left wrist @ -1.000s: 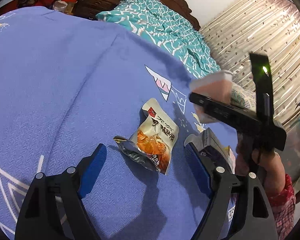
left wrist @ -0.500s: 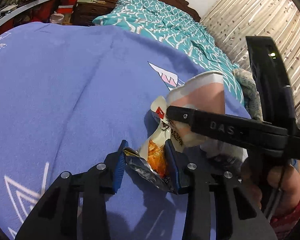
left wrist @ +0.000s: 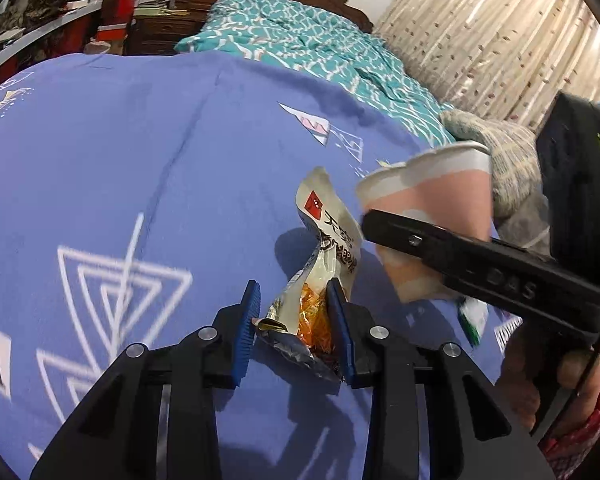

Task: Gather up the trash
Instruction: 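Grasp the orange snack packet with left tool while right tool grasps the pink paper cup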

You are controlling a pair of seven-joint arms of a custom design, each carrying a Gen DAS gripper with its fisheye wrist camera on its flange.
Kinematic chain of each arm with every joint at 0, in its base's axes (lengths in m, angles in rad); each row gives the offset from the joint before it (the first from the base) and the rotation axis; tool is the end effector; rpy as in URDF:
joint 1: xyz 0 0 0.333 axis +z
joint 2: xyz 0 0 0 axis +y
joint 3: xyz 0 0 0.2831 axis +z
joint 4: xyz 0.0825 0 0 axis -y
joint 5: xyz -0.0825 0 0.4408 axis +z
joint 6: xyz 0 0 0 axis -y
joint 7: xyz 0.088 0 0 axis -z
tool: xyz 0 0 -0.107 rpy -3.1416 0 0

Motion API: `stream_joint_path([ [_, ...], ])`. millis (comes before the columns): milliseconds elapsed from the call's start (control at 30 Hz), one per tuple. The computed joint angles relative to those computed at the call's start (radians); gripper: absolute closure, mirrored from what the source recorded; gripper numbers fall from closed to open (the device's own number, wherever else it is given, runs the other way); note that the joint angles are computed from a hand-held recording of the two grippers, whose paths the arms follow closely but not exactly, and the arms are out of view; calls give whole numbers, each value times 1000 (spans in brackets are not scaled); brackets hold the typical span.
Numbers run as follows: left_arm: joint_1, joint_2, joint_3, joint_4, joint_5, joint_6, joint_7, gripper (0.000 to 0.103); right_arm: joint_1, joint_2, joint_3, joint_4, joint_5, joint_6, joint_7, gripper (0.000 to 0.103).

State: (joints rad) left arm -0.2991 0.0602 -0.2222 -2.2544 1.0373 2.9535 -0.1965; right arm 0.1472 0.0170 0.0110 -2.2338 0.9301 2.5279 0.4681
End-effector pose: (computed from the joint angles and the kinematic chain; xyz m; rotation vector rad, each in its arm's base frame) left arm 0.4849 -0.3444 0.3171 -2.1736 1.6298 -0.9955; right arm 0.5871 0.0853 0.3196 -2.1557 1.2038 -0.0601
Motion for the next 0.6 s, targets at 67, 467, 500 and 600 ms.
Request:
stream_joint_path([
  [67,-5,-3,-6,-10,-7,15,11,71,-14,-59,-17,-67,55,-4,-50,68],
  [467,-42,128,-85,79,-247,158,404,71,-117,-294,-176,-360,268,75,-250,64],
  [500,-34,150,-107,99,-291,158,463,71,-126,-300,-184,-370,277,85,-260,63],
  [600,15,224,-198,166,-435,134,642,71,-153,-296,-202,-386,288,117,-278,57],
])
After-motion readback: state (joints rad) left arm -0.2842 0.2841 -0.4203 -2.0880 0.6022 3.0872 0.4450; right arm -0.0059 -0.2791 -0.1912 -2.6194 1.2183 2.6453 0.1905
